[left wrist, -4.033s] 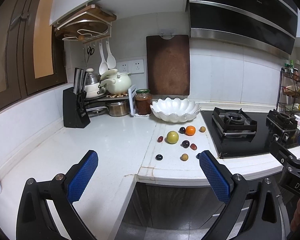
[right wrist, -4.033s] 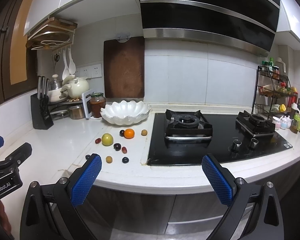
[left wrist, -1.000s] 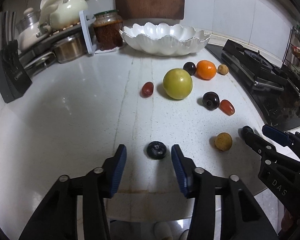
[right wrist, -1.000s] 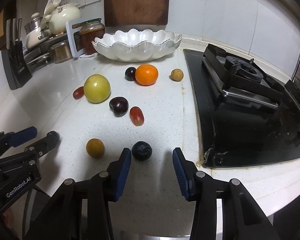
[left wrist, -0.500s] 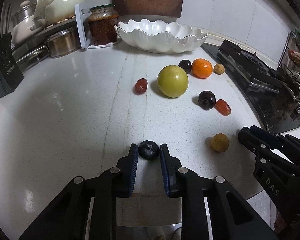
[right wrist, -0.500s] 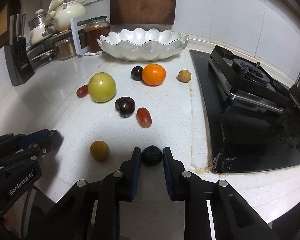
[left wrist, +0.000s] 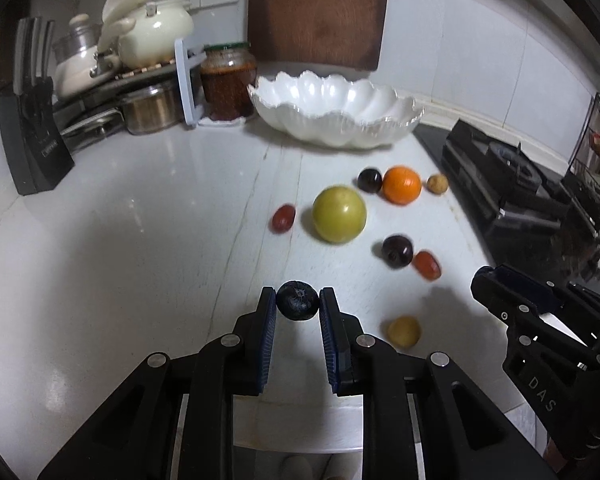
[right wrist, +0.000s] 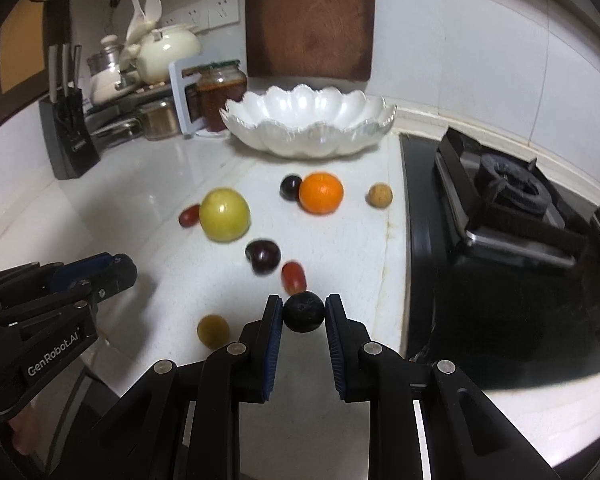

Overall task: Organize fruits
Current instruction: 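Carry both held blueberries up and over the white scalloped bowl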

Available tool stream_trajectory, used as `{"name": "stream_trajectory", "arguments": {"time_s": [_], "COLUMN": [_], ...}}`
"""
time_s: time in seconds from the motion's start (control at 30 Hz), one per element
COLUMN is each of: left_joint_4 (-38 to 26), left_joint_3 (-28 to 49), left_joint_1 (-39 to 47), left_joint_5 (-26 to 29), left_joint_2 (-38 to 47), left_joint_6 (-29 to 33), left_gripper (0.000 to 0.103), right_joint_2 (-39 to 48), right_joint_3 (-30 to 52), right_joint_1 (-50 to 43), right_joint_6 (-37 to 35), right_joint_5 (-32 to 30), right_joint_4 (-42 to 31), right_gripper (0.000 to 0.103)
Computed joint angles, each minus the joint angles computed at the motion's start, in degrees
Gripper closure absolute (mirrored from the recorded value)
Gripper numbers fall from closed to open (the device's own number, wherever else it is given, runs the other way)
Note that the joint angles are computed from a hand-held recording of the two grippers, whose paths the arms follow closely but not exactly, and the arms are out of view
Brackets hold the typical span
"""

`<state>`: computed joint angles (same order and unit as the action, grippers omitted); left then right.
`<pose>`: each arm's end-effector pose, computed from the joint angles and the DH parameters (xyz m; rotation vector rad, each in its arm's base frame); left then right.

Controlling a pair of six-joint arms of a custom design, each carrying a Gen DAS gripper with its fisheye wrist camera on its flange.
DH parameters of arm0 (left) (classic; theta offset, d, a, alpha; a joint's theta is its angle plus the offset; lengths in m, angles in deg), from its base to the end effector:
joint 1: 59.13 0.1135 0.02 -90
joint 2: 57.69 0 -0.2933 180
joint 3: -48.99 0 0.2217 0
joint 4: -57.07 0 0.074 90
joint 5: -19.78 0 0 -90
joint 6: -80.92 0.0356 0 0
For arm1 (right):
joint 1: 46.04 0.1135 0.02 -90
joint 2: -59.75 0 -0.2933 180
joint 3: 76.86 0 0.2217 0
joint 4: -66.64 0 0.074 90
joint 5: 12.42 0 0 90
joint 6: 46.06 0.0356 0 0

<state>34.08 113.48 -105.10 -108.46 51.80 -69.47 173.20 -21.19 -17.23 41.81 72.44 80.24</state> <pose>0.2333 -0.2096 0.1387 -0.4588 2.3456 0.1242 0.2906 0.1635 0.1187 -0.6733 2.2646 0.3335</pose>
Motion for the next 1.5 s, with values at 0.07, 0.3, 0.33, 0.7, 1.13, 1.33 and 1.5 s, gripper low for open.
{"name": "stream_trajectory", "arguments": {"time_s": [0.07,0.3,0.33,0.7,1.13,1.33,1.5], "left_joint_4": [-2.54,-8.22,-8.99,-12.78,-2.79,-0.29,-0.41], "left_joint_3": [2.06,8.40,9.25,15.45,17.87,21.78,26.79], "left_joint_1": [-0.58,-1.46,-1.52,0.07,8.99,14.08,17.77], "left_joint_5": [-1.49,-4.65,-5.07,-8.57,-5.91,-2.64,0.23], "left_joint_2": [-0.19,0.21,0.35,0.55,-1.26,-0.08,2.23], "left_joint_6": [-0.94,-2.10,-2.19,1.45,19.08,26.26,30.71], "left_gripper": [0.080,0.080,0.080,0.080,0.080,0.080,0.080], "right_joint_2": [-0.66,-2.99,-3.20,-4.12,-0.10,3.82,8.56], "right_joint_3": [0.51,1.97,2.31,6.54,20.61,30.64,41.38], "right_joint_1": [-1.11,-4.28,-4.68,-5.89,-4.64,-4.10,-3.97], "right_joint_6": [-1.04,-3.14,-3.40,-4.05,-1.00,0.19,0.83], "right_joint_5": [-1.43,-5.69,-6.17,-7.19,-4.32,-2.83,-2.82], "right_joint_4": [-0.22,-1.36,-1.59,-2.72,-8.22,-12.51,-18.42], "right_gripper": [0.080,0.080,0.080,0.080,0.080,0.080,0.080]}}
